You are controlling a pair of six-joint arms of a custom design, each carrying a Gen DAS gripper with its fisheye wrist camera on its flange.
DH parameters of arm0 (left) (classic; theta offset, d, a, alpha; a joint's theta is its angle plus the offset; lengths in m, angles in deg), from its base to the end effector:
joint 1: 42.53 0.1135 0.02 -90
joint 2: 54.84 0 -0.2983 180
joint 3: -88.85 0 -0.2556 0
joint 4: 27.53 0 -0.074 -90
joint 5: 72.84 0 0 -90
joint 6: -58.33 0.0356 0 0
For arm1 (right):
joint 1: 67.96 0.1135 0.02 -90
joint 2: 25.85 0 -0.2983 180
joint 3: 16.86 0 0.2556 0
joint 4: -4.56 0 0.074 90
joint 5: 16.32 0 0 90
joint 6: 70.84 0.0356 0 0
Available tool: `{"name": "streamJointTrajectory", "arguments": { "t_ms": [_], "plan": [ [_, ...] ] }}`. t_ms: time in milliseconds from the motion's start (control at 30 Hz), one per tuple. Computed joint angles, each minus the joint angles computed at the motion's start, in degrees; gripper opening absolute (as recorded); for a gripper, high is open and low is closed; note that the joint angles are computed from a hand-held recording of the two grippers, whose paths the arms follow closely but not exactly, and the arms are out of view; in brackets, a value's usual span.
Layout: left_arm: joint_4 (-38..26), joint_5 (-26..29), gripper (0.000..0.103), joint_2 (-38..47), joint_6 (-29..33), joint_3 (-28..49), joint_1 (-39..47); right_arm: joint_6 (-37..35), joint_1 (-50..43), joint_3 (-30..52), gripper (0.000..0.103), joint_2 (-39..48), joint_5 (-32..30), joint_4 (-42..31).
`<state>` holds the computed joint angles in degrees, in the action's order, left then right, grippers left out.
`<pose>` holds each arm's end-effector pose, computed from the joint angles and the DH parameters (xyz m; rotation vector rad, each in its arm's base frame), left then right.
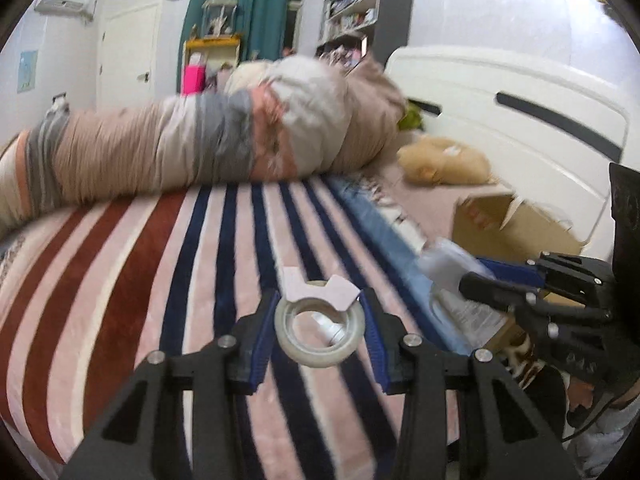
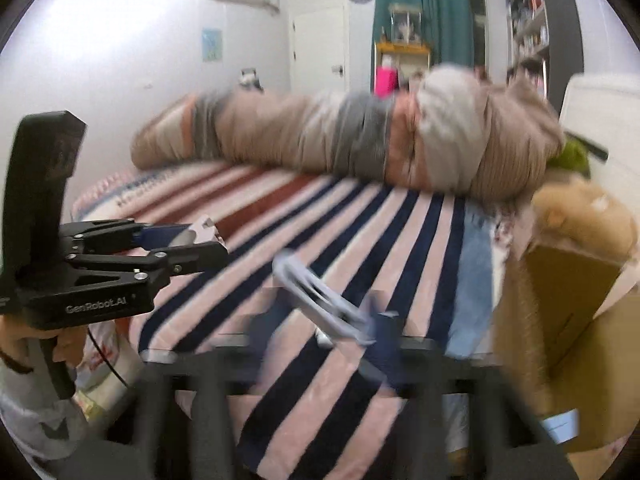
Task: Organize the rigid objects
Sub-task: 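Lift the tape roll with the left gripper while the right gripper approaches the white adapter, then close the right gripper on the white adapter and lift it off the blanket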
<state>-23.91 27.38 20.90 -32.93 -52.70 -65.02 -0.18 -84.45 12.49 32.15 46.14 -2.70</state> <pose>0.2199 -0.0979 0.1873 0.5035 2.1206 -0.4304 0.1693 -0.0330 0.1820 -0.3157 2.0982 0.1603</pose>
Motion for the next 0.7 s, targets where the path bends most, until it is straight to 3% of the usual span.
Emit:
{"name": "streamJointTrajectory", "arguments": {
  "t_ms": [100,167,233,433,500,567,700],
  "plan": [
    [-3.1,-1.3,0.038,-2.7,-0.3,2.4,-3.1,-1.3,-4.2,1.8,0.013,-3.2,-1.1,-3.4],
    [-3.7,-3.4,0.038,-2.2,-1.2,3.8,-5.1,-1.7,-4.5,3.4,0.013,-0.1,-0.4,-5.1],
    [-3.6,-4.3,0.038,-0.8,-2.1,4.4,-5.4,-3.2,-5.1,3.7,0.013,3.1,-3.7,-5.3],
    [-2.7,-3.1,0.038,2.4,-2.5,3.3,-1.3,-3.4,1.1,4.0,0.015,11.3,-0.3,-2.4],
    [-2.3,-1.9,0.038,2.9,-2.0,2.8,0.4,-3.1,3.0,3.2,0.023,12.9,1.2,-1.2],
    [-1.8,-0.8,0.038,3.5,-1.6,2.4,1.6,-1.1,6.0,2.6,0.037,16.9,3.3,1.4],
    [-0.1,1.8,0.038,5.2,-1.0,1.5,3.5,4.6,9.0,-0.4,0.042,28.8,8.9,11.9]
  ]
}}
